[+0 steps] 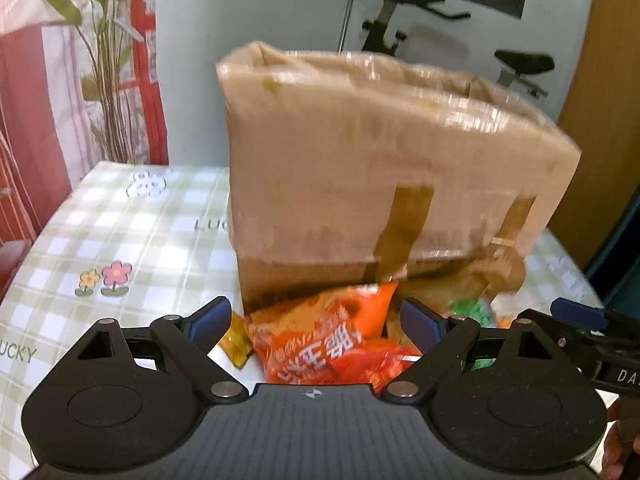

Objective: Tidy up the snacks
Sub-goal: 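Grasp the orange chip bag with the left tool while the right tool grasps the green-red snack bag, then carry both bags over the box and open both tools to drop them inside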

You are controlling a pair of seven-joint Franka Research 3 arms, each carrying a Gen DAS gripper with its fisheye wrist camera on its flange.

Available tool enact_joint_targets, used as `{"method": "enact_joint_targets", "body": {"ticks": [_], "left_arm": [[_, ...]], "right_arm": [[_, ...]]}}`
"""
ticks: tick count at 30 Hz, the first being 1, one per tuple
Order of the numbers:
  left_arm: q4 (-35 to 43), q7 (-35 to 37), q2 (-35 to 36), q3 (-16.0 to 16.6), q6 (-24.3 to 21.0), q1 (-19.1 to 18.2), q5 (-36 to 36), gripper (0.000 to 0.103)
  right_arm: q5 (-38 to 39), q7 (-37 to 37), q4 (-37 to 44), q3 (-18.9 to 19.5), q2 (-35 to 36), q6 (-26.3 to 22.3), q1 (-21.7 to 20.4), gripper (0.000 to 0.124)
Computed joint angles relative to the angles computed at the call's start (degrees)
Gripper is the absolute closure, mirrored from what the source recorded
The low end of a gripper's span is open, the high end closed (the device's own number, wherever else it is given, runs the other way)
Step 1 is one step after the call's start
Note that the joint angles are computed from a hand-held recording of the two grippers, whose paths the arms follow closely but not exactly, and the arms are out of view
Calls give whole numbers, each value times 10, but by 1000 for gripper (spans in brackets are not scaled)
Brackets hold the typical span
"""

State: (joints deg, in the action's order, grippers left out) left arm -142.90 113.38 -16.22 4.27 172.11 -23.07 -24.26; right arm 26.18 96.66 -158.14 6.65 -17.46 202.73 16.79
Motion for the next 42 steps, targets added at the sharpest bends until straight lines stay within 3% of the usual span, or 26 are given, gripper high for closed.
{"method": "enact_joint_targets", "body": {"ticks": [4, 9, 13, 17, 20, 24, 26, 29, 31, 36, 39, 42], "left_arm": [[1, -20, 11, -16, -14, 24, 25, 10], [13, -5, 28, -16, -43, 32, 1, 10], [21, -10, 43, -37, -60, 57, -1, 10], [18, 12, 45, -42, -55, 62, -23, 12], [18, 40, 42, -38, -56, 57, -52, 22], [13, 51, 33, -40, -56, 59, -67, 27], [9, 51, 26, -40, -55, 60, -68, 28], [-2, 57, 13, -37, -42, 55, -66, 28], [-12, 52, 3, -38, -27, 54, -50, 28], [-40, 4, -27, -35, -9, 56, 10, 28], [-57, -21, -46, -24, -3, 52, 36, 28], [-73, -46, -64, -17, 1, 51, 63, 28]], "right_arm": [[-40, 35, 1, -41, 16, -12, 29, 36], [-124, 105, 14, -110, 41, -28, 72, 36], [-250, 210, 27, -213, 61, -40, 137, 33], [-416, 362, 42, -347, 86, -20, 221, 29], [-510, 448, 55, -394, 104, -3, 244, 31], [-571, 503, 64, -397, 119, 19, 233, 39], [-603, 529, 67, -396, 122, 36, 225, 53], [-532, 465, 56, -335, 106, 15, 192, 56], [-538, 467, 51, -320, 98, 19, 178, 56], [-515, 439, 36, -253, 69, -6, 127, 57], [-460, 386, 23, -184, 48, -31, 82, 57], [-407, 341, 9, -148, 30, -42, 70, 57]]}}
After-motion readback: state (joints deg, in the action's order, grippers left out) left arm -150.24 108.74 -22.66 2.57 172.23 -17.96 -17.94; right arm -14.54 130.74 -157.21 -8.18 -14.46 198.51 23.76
